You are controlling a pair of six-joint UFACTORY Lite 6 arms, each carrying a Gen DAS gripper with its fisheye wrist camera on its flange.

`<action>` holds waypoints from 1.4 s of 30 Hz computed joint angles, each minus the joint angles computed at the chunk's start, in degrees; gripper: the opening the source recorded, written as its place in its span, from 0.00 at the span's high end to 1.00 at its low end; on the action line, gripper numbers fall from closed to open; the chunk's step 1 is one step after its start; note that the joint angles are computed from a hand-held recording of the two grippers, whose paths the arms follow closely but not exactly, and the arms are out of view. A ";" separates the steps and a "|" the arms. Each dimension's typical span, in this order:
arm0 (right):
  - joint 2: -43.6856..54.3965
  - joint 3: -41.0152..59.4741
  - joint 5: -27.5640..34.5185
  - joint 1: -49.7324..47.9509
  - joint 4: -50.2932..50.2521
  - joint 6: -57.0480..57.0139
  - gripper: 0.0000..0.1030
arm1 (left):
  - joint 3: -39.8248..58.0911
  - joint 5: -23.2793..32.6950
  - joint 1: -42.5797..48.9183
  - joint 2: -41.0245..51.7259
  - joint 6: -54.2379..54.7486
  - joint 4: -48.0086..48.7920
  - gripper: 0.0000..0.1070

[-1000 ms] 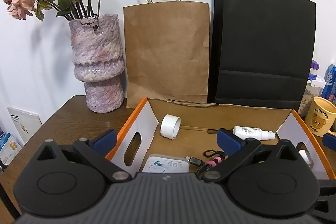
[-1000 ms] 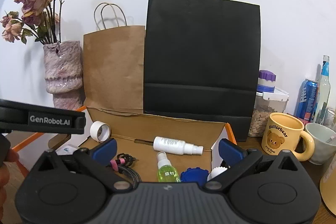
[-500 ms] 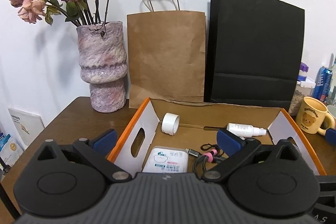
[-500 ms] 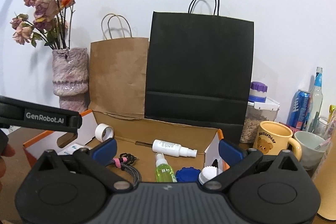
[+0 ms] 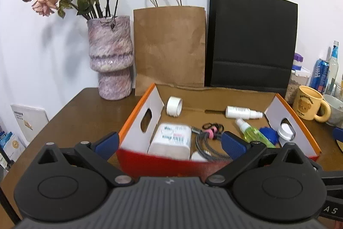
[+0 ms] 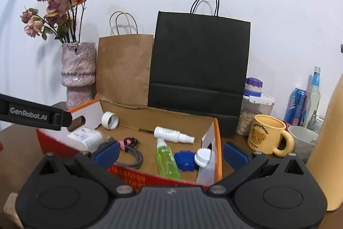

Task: Organize rigid objects
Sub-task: 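Withdraw both grippers from the box toward the white plug adapter, then grasp the white cube plug adapter with the left gripper while the right grasps the small black cable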

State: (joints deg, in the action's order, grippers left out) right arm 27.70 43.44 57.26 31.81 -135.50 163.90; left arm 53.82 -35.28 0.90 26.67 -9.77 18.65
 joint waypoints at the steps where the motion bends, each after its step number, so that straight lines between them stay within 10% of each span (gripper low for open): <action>1: -0.37 -0.87 0.18 0.43 0.17 0.24 0.00 | -1.11 -0.19 0.31 -0.56 -0.10 0.39 0.04; 38: -5.26 -18.93 1.25 14.49 11.62 13.14 0.00 | -15.83 -3.15 2.46 2.41 10.43 -7.32 0.04; 42: -4.88 -18.55 0.92 14.57 12.00 12.94 0.00 | -15.85 -3.60 3.31 2.51 7.92 -4.21 0.18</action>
